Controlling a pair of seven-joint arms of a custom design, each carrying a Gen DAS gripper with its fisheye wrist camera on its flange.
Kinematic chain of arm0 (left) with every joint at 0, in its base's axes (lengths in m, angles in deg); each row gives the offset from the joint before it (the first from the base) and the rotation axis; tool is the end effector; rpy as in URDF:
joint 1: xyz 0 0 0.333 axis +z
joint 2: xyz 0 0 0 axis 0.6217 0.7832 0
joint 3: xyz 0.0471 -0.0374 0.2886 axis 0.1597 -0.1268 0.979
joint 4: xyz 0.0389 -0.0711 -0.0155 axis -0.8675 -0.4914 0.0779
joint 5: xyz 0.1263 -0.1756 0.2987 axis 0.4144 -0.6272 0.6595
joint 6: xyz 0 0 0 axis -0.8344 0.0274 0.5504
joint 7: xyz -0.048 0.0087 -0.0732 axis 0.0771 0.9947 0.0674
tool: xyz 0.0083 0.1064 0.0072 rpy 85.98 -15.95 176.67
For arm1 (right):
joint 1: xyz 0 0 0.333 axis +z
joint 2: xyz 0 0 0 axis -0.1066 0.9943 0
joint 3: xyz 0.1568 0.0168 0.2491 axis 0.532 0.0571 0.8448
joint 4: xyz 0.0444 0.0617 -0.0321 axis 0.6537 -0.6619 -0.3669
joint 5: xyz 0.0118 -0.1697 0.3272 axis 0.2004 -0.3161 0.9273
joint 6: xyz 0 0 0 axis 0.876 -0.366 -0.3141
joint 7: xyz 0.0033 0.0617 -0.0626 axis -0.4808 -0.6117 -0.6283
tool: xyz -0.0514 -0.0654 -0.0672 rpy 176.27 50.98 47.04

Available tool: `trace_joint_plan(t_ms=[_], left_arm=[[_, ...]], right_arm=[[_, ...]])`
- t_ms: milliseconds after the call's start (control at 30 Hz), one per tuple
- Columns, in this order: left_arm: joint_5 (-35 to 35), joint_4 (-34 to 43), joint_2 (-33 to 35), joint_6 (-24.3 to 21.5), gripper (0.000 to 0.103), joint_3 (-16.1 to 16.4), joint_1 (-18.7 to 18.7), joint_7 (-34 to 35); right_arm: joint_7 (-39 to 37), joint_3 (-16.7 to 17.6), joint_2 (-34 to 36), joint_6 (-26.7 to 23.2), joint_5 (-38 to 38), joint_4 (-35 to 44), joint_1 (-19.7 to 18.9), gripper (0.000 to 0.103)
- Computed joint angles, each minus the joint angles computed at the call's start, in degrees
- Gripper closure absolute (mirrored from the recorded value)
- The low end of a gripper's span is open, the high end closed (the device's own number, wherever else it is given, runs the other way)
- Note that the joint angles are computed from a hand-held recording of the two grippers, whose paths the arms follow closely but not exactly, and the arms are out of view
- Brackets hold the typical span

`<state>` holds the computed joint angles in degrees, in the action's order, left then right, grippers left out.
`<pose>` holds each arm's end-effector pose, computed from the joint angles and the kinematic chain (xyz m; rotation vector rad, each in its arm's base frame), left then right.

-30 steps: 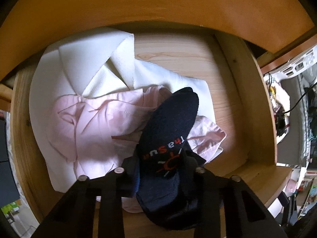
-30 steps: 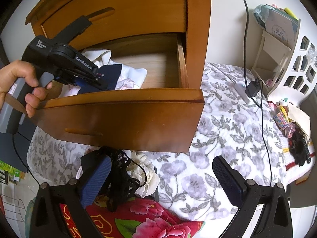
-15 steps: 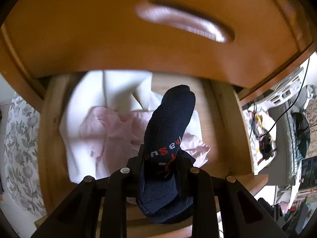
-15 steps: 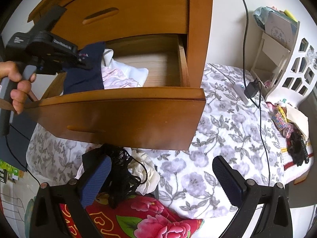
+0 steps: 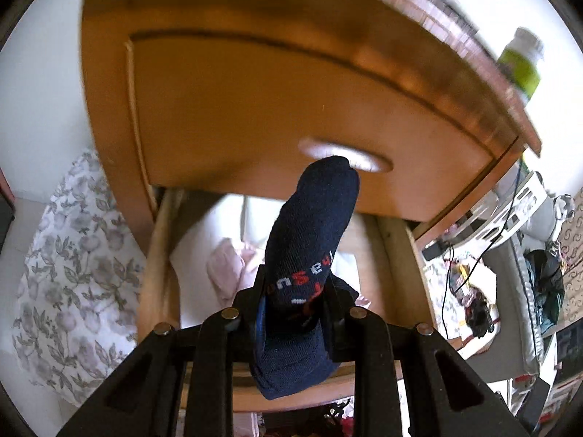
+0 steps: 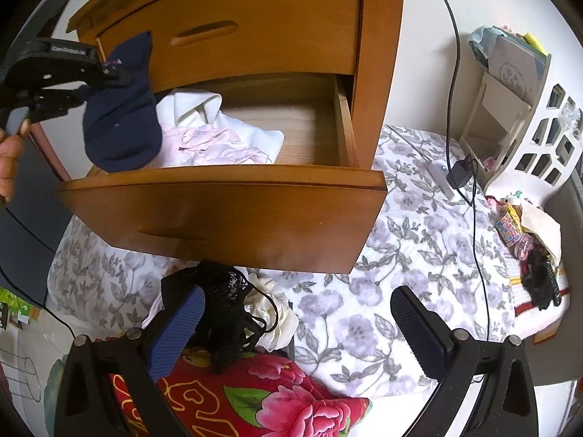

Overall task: Organize soft objects
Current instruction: 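Lift the navy sock up out of the drawer with the left gripper, then lower the navy sock onto the bedspread beside the black lace cloth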

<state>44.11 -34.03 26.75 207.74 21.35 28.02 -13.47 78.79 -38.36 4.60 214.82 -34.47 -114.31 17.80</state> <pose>0.7359 -0.1468 0.4416 -2.1726 1.5825 -0.8953 0.6359 0.3431 0.3556 -2.1769 1.4855 -0.4276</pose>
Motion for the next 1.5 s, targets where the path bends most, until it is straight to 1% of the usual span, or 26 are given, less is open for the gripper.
trace_joint_plan(t_ms=[33,133,200,267,333,433,500,567,667,767,833,900,1033,1100,1233,1267,1333,1367,1433,1500], left_arm=[[0.54,-1.26,-0.75,1.36,0.078,0.54,-0.52,-0.78],[2.45,-9.34,-6.12,7.18,0.078,2.32,-1.78,-3.28],[3.53,-13.67,-9.11,10.08,0.078,3.04,-2.35,-4.47],[4.67,-17.73,-11.99,12.65,0.078,3.73,-2.91,-5.57],[6.19,-20.68,-13.88,14.97,0.078,4.7,-3.91,-7.18],[7.35,-24.29,-16.23,17.65,0.078,5.26,-4.39,-8.52],[9.19,-27.45,-18.24,19.62,0.078,6.79,-5.66,-10.66],[11.32,-30.21,-20.12,21.16,0.078,8.3,-6.87,-13.1],[13.15,-33.69,-22.42,22.92,0.078,8.79,-7.08,-15.47],[16.11,-36.61,-24.13,24.44,0.078,10.33,-8.09,-19.09],[18.86,-38.71,-25.42,25.55,0.078,11.72,-9.01,-22.23],[21.32,-40.12,-26.47,25.97,0.078,12.25,-9.25,-24.7],[28.87,-42.45,-28.48,26.08,0.078,13.64,-9.96,-31.63],[31.77,-43.69,-29.43,26.31,0.078,13.38,-9.54,-34.13],[35.24,-46.0,-30.91,27.12,0.078,11.51,-7.64,-37.46],[35.27,-46.74,-31.23,27.43,0.078,10.55,-6.88,-37.43],[33.37,-47.88,-31.5,28.0,0.078,7.62,-4.59,-35.21],[31.2,-48.6,-31.54,28.23,0.078,5.56,-3.13,-32.98],[27.54,-49.37,-31.36,28.38,0.078,3.0,-1.51,-29.16],[20.92,-50.08,-30.9,28.49,0.078,-0.62,0.61,-22.46]], right_arm=[[0.12,-0.11,-0.25,0.13,-0.14,-0.29,0.12,0.0],[0.68,-0.47,-0.94,0.39,-0.72,-1.01,0.53,0.0],[1.06,-0.62,-1.42,0.53,-1.13,-1.53,0.78,0.0],[1.28,-0.67,-1.8,0.61,-1.53,-1.91,0.98,0.0],[1.47,-0.7,-2.3,0.78,-1.98,-2.45,1.21,0.0],[1.72,-0.74,-2.96,1.02,-2.65,-3.11,1.58,0.0],[1.99,-0.83,-3.4,1.17,-3.12,-3.59,1.85,0.0],[2.27,-0.91,-3.83,1.19,-3.57,-4.03,2.09,0.0],[2.85,-1.1,-4.37,1.24,-4.34,-4.6,2.52,0.0],[3.16,-1.12,-5.0,1.36,-5.04,-5.25,2.82,0.0],[3.33,-1.1,-5.46,1.43,-5.51,-5.73,3.06,0.0],[3.56,-1.15,-5.85,1.47,-6.01,-6.14,3.31,0.0],[4.12,-1.23,-6.65,1.59,-6.92,-7.01,3.75,0.0],[4.41,-1.28,-7.18,1.79,-7.46,-7.63,3.99,0.0],[4.75,-1.19,-7.98,2.16,-8.24,-8.67,4.26,0.0],[4.81,-1.16,-8.11,2.23,-8.38,-8.83,4.29,0.0],[5.15,-1.22,-8.68,2.52,-8.83,-9.55,4.47,0.0],[5.39,-1.27,-8.83,2.56,-9.03,-9.7,4.58,0.0],[6.04,-1.49,-9.27,2.7,-9.58,-10.18,4.81,0.0],[6.37,-1.52,-9.5,2.75,-9.92,-10.46,4.81,0.0]])
